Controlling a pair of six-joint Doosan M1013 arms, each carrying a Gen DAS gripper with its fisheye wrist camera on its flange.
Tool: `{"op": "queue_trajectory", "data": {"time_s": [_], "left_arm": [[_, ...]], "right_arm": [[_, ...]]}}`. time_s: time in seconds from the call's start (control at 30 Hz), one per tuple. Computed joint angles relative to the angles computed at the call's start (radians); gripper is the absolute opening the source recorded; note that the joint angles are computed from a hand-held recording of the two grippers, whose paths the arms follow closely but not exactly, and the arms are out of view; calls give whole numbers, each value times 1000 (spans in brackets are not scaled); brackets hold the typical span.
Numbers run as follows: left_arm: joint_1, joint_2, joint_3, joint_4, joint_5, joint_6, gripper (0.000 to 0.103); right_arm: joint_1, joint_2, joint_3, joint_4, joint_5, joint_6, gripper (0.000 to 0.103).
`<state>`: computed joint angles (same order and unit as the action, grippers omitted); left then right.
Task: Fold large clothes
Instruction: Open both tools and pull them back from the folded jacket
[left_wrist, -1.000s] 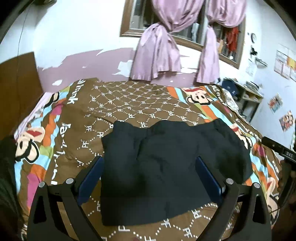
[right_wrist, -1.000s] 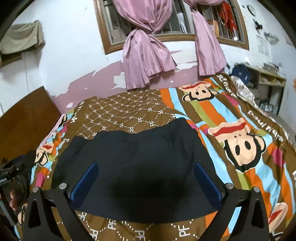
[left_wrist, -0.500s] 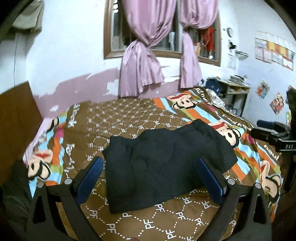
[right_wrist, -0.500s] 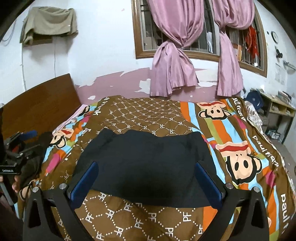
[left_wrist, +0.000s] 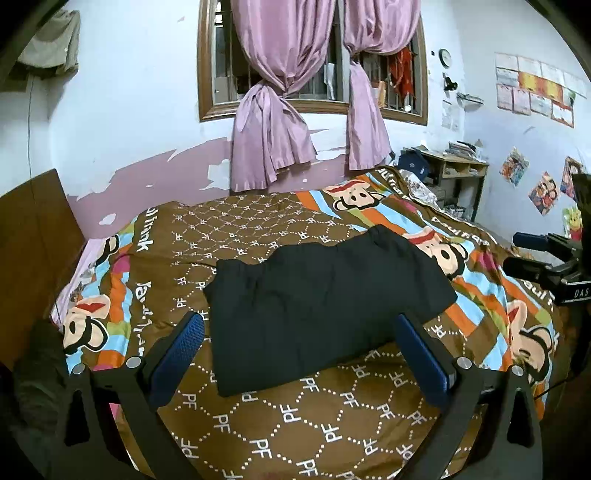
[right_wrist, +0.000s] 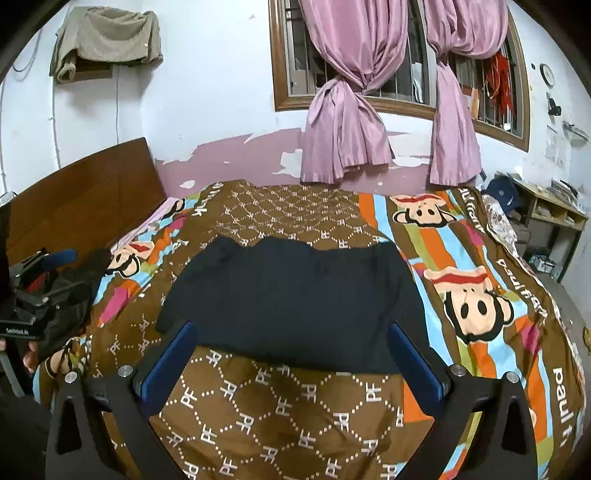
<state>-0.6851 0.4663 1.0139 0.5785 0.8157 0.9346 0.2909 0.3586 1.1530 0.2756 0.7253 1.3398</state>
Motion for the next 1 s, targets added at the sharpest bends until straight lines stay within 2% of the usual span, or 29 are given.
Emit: {"op": "queue_trajectory", "data": {"time_s": [0.23,0.37,0.53,0.67,0.7,0.77,0.87,1.0], "left_arm": [[-29,-31,69,-17,-14,12,101],[-45,-53,117,14,-41,-75,101],[-69,-73,167,93,-30,-227,101],[-82,-102,234,162,-55,-439,101],[-89,-111,262,211,-57,-538,101],[-99,-123,295,266,-46,-653,101],[-111,-130,321,315,-22,-741,101],[-128,-134,339,380,-5,-794,101]], "right_arm": [[14,-43,77,-21,-31,2,103],[24,-71,124,-28,-79,1,103],[32,-112,202,16,-163,-12,103],[41,-139,265,17,-233,-29,103],[45,-146,282,2,-262,-22,103],[51,-157,310,-23,-302,-1,103],[58,-169,343,-24,-341,0,103],[66,-172,370,-3,-359,4,103]]}}
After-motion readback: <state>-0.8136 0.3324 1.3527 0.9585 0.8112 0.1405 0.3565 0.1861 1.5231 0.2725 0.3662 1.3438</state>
